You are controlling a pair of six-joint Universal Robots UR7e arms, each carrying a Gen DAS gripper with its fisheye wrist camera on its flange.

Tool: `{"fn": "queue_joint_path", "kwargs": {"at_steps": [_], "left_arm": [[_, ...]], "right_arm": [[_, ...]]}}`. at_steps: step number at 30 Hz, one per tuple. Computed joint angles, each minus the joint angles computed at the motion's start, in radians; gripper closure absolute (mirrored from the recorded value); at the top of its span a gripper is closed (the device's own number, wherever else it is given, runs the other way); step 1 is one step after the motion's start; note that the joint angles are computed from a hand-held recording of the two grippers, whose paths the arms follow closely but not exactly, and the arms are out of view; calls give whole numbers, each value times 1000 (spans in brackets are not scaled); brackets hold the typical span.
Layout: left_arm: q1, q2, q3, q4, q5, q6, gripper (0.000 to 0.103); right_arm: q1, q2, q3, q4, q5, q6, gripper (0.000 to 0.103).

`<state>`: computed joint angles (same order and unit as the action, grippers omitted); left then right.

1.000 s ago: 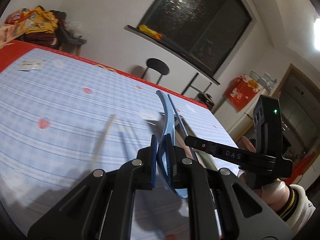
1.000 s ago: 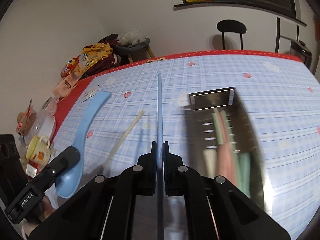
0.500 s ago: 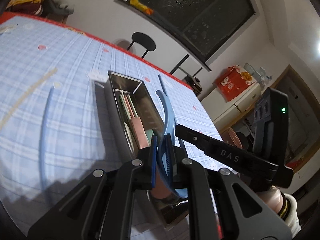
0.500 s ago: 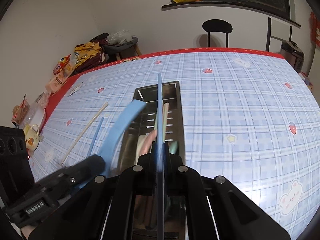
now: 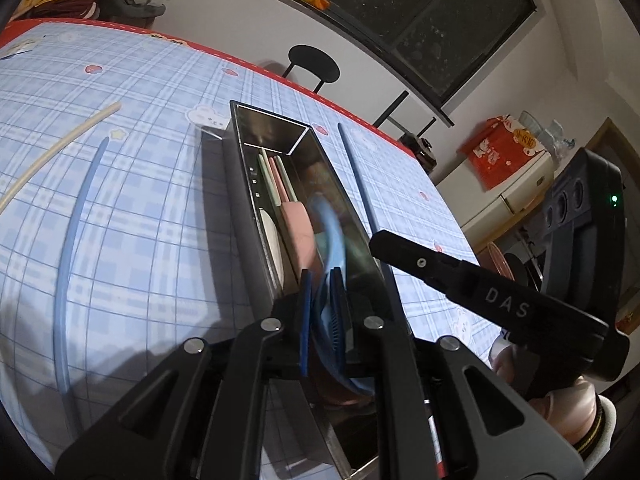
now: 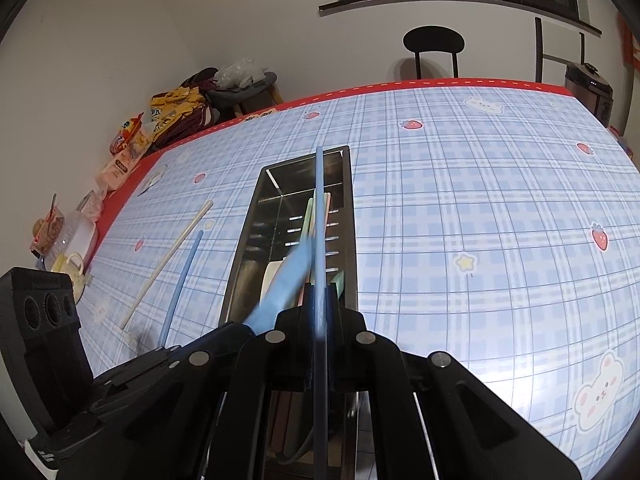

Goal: Organize utensils
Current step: 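Lower the blue spoon and blue chopstick into the caddy and open both grippers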

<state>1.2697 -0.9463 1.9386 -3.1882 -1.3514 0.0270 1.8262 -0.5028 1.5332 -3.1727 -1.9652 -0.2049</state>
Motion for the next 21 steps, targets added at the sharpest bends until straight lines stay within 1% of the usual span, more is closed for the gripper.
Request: {"fn": "queue_joint_path", "kwargs": {"at_steps": [3, 9, 14, 16, 17, 21], "left_arm": [[1, -2, -1, 7, -4, 9, 91], [2, -20, 12, 0, -9, 23, 87], [-5, -54, 35, -57, 23, 54, 75], [-9, -69, 42, -77, 45, 69, 67], [-9, -75, 44, -84, 53, 74, 66], [-7, -99, 50, -100, 87, 94, 53]], "right_arm": [[-4, 0, -2, 3, 6, 8, 97], [-2, 8, -15, 18, 15, 29, 97], [0, 22, -37, 30, 9, 58, 97], [0, 28, -47, 32, 0, 71, 97], [0, 32, -54, 37, -4, 82, 97], [1, 38, -68, 41, -18, 109, 96]]}}
